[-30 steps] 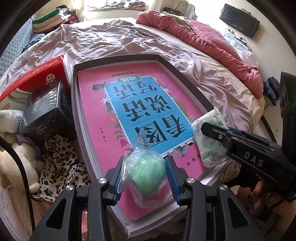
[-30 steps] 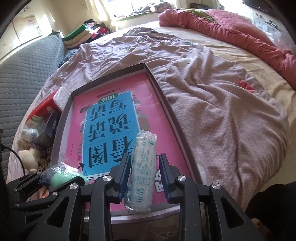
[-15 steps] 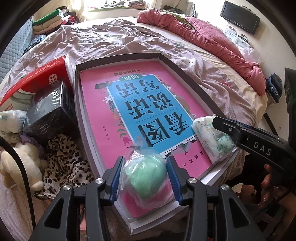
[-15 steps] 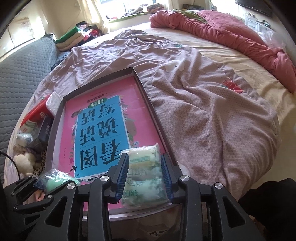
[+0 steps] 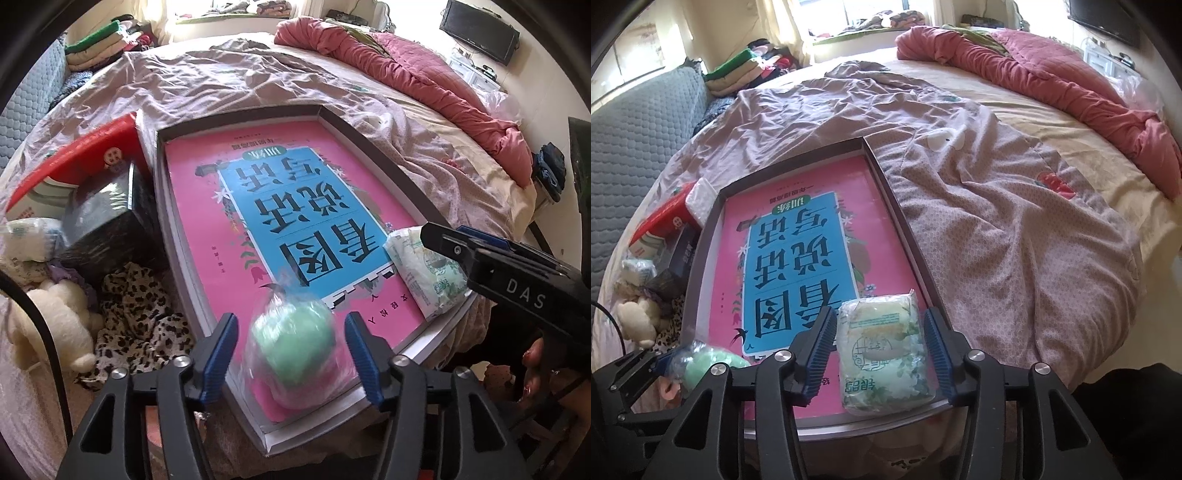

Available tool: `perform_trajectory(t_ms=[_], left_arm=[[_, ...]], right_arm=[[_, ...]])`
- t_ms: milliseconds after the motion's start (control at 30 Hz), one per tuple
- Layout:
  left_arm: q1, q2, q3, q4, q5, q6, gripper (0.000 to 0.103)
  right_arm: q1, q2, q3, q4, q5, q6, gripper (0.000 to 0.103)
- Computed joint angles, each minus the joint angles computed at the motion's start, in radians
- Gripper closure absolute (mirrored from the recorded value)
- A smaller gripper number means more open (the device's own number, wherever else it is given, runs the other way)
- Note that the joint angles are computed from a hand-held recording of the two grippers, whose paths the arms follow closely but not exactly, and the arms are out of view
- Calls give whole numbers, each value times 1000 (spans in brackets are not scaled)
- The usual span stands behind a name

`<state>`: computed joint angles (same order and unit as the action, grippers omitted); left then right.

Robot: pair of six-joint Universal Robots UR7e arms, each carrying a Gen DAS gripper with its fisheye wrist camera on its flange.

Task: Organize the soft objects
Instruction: 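Lower the white roll onto the tray and open the right gripper while the left releases the green ball, then withdraw both grippers from the tray toward the plush toys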

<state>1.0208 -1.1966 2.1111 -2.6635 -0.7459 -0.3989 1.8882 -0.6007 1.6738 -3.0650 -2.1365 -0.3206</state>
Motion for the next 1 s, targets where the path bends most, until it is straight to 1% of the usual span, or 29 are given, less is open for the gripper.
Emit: perform_trajectory(t_ms=[33, 200, 333, 433, 700, 767, 800, 1000], left_arm=[[-3, -3, 4, -3, 4, 2, 37], [-6, -31, 19, -13, -11, -3, 37], [-25, -58, 31, 6, 14, -25, 36], [-38, -78, 40, -4, 25, -25, 35], [-61, -132, 60, 17, 55, -50, 33], [-63, -144, 64, 17, 59, -52, 33], [-66, -148, 67, 14, 66, -53, 33], [-76, -175, 84, 11, 92, -53, 33]], right_arm=[[3, 2, -1, -5, -6, -7, 49], [14, 7, -4, -15, -19, -36, 46], [22, 11, -6, -22, -26, -46, 44], [26, 13, -6, -31, -29, -52, 44], [51, 18, -2, -62, -45, -77, 42], [56, 20, 2, -80, -48, -83, 36], [58, 20, 4, -87, -48, -87, 28], [72, 21, 11, -122, -38, -103, 28]])
